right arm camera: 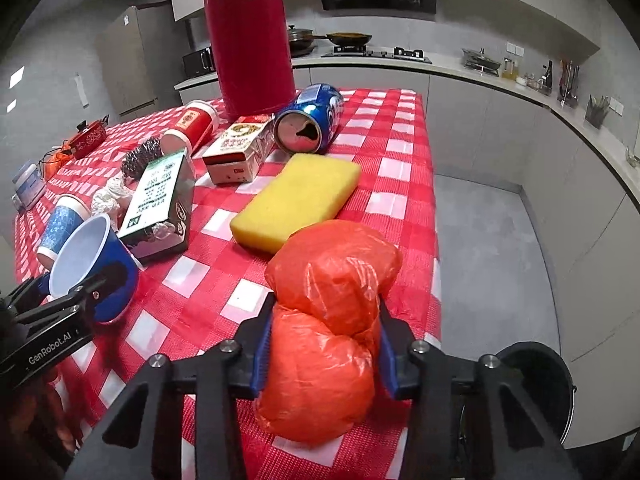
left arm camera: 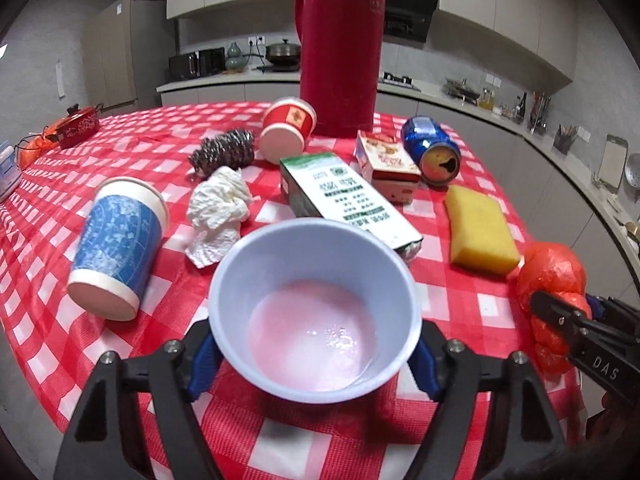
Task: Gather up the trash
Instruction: 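Grasp the red plastic bags with the right tool while the left tool grasps the blue bowl, then carry the red bags and blue bowl over the bin and release both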
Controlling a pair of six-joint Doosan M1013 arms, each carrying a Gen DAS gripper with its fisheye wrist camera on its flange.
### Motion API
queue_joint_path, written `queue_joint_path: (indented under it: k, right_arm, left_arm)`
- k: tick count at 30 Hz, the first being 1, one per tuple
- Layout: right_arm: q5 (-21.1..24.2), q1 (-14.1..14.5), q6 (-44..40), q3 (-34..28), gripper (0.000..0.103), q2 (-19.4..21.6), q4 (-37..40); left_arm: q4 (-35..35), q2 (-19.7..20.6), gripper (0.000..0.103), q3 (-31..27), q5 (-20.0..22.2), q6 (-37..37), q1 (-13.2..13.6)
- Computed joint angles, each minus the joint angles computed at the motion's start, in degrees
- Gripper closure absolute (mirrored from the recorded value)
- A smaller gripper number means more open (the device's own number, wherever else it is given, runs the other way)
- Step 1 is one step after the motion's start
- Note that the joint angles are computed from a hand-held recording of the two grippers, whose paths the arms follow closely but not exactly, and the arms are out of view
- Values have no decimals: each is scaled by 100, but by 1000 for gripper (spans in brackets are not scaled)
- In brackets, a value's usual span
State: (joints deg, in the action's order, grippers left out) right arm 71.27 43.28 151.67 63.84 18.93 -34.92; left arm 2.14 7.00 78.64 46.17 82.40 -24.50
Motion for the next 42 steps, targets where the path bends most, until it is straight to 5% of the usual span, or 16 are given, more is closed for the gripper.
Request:
queue_joint_path:
  k: [18,42]
  right_arm:
    - [96,285,722,530,58,-617,-907]
    - [1202,630,1877,2197,58,-2127,-1424]
  left_arm:
    - [-107,-412,25,176,-301,122,-404]
    - [-406,-508,25,308,-305,444,-1776]
